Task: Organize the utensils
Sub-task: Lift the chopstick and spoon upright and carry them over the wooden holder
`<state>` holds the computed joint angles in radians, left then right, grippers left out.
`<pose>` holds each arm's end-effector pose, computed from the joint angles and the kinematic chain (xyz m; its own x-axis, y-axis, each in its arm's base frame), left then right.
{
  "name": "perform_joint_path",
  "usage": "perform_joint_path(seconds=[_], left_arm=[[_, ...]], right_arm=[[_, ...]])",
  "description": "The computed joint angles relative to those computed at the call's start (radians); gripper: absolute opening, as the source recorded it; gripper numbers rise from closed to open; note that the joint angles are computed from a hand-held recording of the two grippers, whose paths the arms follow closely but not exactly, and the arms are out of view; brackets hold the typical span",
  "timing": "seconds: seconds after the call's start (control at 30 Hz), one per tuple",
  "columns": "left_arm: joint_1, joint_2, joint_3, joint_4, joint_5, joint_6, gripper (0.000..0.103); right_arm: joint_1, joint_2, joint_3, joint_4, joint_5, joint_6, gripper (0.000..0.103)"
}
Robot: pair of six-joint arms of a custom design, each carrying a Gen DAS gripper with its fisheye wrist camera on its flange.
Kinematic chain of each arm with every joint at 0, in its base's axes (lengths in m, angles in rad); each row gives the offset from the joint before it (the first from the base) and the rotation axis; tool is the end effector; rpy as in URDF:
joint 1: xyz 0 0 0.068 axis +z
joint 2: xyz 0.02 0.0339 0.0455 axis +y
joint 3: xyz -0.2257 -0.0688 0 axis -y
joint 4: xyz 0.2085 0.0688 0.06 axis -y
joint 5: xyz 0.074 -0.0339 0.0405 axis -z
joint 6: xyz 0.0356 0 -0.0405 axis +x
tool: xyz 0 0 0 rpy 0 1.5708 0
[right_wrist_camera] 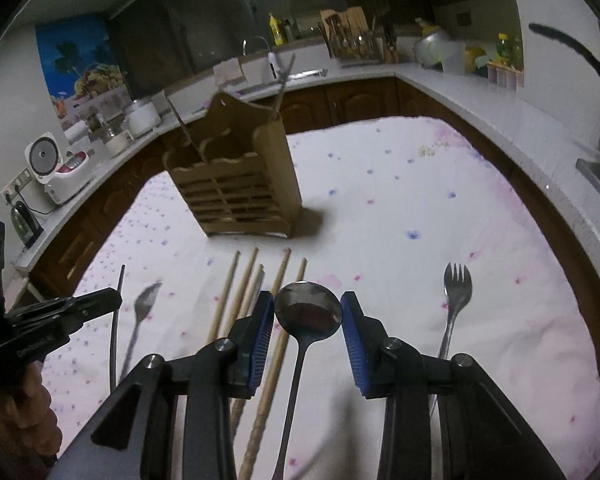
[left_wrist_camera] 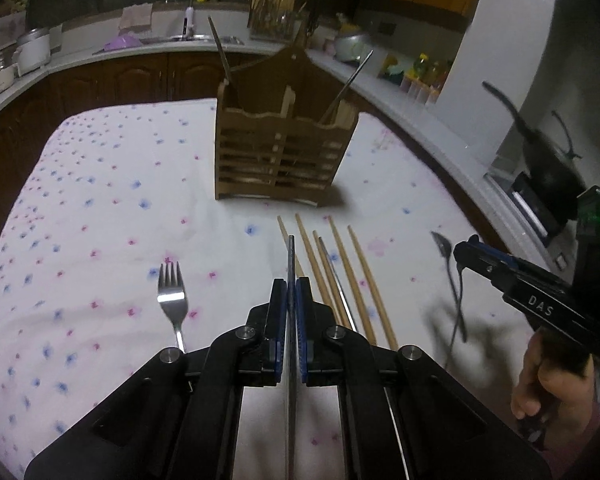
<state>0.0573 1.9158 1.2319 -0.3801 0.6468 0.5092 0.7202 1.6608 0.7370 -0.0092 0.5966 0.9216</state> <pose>0.3462 -0.0016 0.1511 -0.6421 0.3528 -0.6806 0.6406 0.7347 -0.2234 0.2202 0.1666 0.1250 -0.5994 0.3507 -0.7195 0.3032 0.9314 0.2014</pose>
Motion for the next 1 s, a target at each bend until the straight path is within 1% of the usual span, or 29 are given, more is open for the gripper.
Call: perform_joint_path(seconds=[0.3,0.53,0.73,1.0], left_arm=[[0.093,-0.128,-0.043,-0.088,0.110,0.066,0.004],[0.144,-0.172,-0.035,-0.120,0.179,0.074,0.004],[0.166,-0.182,-0.016,-0.114,0.211,0.051,0.004],[0.170,-0.178,0.005,-0.075,0.222,-0.005,0.004]], right_arm=[[0.098,-0.087,0.040,-0.120,0.102,0.029,0.035],[0.132,-0.120,0.086,-0.189,0.158,0.021,0.035],[0.131,-0.112,0.110,-0.190,0.168,0.009,0.034],[0.117,-0.110,0.123,-0.172,0.166,-0.022,0.034]])
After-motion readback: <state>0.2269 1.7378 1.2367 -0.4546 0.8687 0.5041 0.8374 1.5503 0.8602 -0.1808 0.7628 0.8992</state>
